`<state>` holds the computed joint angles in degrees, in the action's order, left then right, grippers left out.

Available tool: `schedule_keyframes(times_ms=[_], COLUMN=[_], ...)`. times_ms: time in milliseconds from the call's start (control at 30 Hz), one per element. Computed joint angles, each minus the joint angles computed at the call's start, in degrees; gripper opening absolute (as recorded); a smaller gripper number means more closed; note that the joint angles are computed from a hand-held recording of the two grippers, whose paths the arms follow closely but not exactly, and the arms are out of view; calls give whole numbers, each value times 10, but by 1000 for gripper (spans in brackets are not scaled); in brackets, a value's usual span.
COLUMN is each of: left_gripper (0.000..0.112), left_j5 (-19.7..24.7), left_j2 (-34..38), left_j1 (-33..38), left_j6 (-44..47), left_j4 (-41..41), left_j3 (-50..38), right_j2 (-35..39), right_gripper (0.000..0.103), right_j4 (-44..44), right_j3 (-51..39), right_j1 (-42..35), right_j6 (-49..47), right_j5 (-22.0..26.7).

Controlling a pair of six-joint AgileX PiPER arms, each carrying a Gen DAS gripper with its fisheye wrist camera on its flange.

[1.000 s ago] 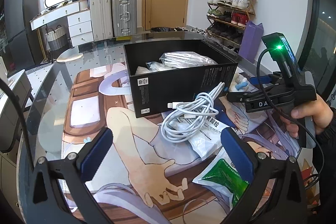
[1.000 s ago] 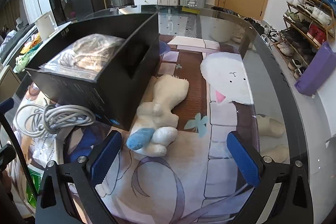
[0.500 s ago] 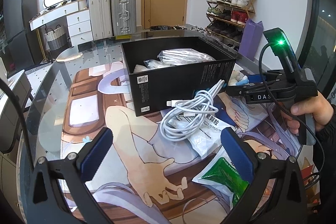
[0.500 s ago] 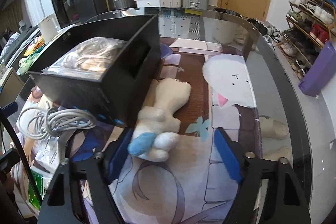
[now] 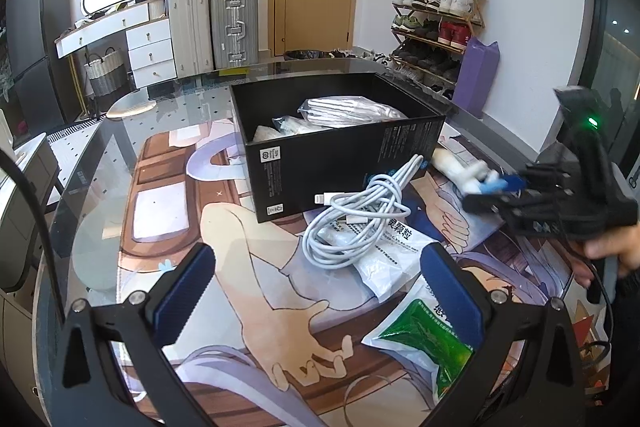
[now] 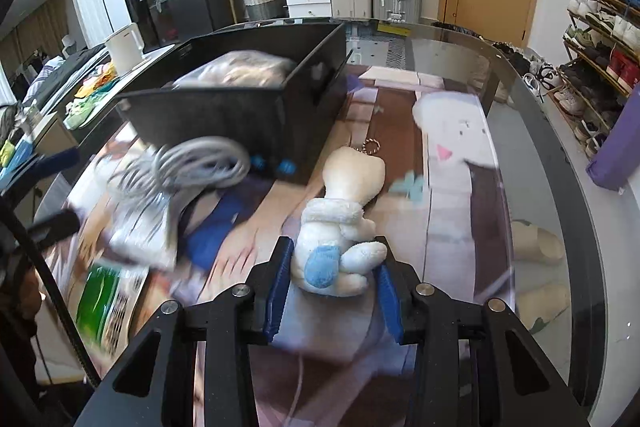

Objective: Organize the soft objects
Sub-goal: 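Close the right tool on the white plush toy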

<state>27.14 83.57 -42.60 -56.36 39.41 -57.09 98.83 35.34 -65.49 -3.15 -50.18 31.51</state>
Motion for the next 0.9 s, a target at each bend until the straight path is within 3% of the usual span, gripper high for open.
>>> schedule_keyframes(times_ms=[300,400,567,800,900], left_gripper=[103,103,103,103,103], left_j5=[10,17,26,23,32], left_j2=[4,6,13,23,24], left_j1=[-16,-21,-29,-24,-28], left_j6=[15,33,72,219,251], left_j4=[-13,-29,-61,-201,-228], left_j3=[-9,-14,-23,-36,-41], right_j2=[-92,-88,-77,-81,-83], right_gripper=[41,48,49,45,40], right_j4=[26,33,48,49,62], right_j3=[103,100,89,106,106], right_j1=[-31,-35,-34,-9,-14], right_j6=[-75,-76,-67,-66,-84], right_j5=[37,40,33,-21,-10])
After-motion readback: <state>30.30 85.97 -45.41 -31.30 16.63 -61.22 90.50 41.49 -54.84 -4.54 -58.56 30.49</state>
